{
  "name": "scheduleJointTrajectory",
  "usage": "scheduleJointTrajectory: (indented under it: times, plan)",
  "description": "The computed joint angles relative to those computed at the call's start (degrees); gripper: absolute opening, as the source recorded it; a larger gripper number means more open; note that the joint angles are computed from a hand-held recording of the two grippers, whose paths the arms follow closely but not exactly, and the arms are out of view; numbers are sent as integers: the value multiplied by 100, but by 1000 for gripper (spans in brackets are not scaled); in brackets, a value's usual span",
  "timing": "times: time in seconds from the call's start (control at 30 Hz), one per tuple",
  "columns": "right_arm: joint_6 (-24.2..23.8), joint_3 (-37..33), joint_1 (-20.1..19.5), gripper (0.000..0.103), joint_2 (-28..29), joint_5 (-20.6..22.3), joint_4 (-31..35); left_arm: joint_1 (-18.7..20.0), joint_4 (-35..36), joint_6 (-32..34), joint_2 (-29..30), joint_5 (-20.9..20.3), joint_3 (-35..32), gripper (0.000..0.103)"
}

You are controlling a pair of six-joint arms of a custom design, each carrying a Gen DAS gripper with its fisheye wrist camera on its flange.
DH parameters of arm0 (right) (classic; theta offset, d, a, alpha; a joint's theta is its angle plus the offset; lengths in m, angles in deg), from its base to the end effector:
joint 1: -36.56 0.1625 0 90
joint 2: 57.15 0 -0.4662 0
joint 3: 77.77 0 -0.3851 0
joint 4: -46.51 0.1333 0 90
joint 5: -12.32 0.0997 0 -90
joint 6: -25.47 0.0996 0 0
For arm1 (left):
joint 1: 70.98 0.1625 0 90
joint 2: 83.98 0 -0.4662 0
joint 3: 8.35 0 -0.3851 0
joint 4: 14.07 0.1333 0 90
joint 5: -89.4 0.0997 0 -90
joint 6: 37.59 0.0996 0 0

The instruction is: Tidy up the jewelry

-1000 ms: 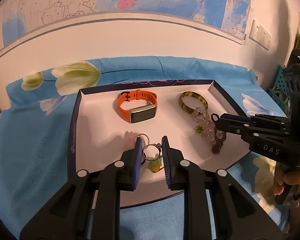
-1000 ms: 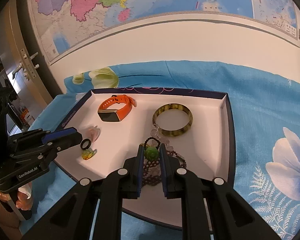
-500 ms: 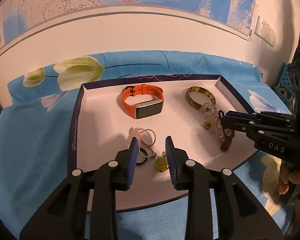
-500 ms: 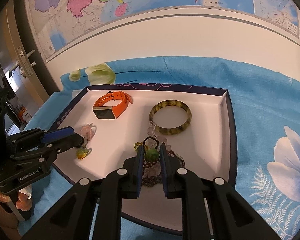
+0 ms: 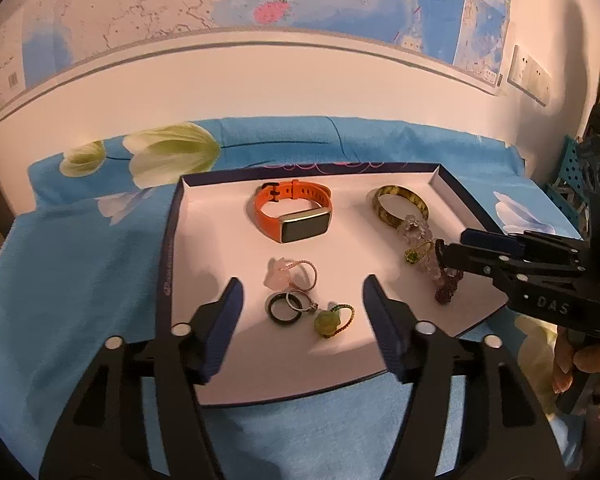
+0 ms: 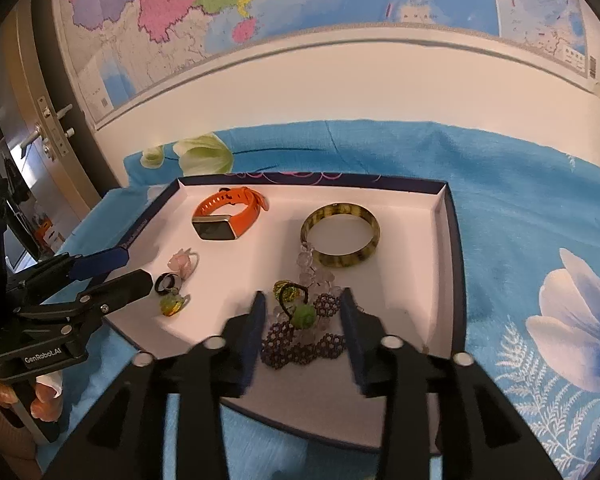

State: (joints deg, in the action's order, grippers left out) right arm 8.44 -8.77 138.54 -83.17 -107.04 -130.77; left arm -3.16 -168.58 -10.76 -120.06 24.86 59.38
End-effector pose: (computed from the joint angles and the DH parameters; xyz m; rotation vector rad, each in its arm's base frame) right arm 0.2555 -0.7970 0.1120 0.3590 -2.4261 0.9636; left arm -0.1530 -0.8417 0.2135 0.9153 2.4230 -0.7378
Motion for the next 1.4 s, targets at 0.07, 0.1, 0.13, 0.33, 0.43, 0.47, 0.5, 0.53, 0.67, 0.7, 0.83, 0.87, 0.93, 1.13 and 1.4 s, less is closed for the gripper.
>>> scheduleJointTrajectory:
  times: [0.07, 0.1, 0.13, 0.33, 0.43, 0.47, 0.5, 0.53, 0.67, 0.7, 0.83, 0.87, 0.93, 1.13, 1.4]
  plan:
    - [-43, 127, 29, 46, -46, -14, -190, -19, -174, 74, -93, -46, 164, 81]
    - [-40, 206, 40, 50, -86, 9, -266, -35, -381, 149, -146, -38, 291, 85]
    - [-38, 294, 54, 57, -126, 38, -365, -54, -544, 227, -205, -31, 414, 88]
    - [-377, 804, 255, 88, -274, -113, -1416, -160, -1398, 397, -554, 77, 1076, 97]
    - [-648, 1102, 362, 93, -315, -119, -2081, -201, -1812, 376, -753, 64, 1420, 97]
    - [-736, 1183, 426, 96, -299, -256, -2280, -215, -1884, 333, -821, 86, 1520, 97]
    - [-765, 1259, 466, 97, -298, -320, -2397, -226, -1959, 302, -882, 119, 1615, 97]
    - [-769, 1349, 502, 97, -308, -349, -2499, -245, -2071, 263, -963, 158, 1748, 97]
    - [-935, 1660, 642, 97, -299, -462, -2986, -340, -2680, 359, -1208, 370, 2249, 97]
    - [-961, 1698, 678, 97, -290, -527, -3054, -363, -2817, 342, -1288, 379, 2399, 97]
    - [-1065, 1913, 812, 97, -257, -590, -3648, -417, -3217, 230, -1519, 394, 2838, 97]
    - [-1098, 1982, 839, 97, -251, -576, -3824, -429, -3342, 233, -1571, 385, 2948, 97]
    - [-1244, 2042, 890, 97, -202, -601, -4156, -447, -3482, 212, -1656, 340, 3101, 97]
    - [-1275, 2208, 965, 97, -181, -568, -4385, -526, -3952, 412, -1794, 251, 3423, 97]
    - [-1301, 2353, 1037, 97, -183, -529, -4597, -573, -4107, 429, -1887, 307, 3615, 97]
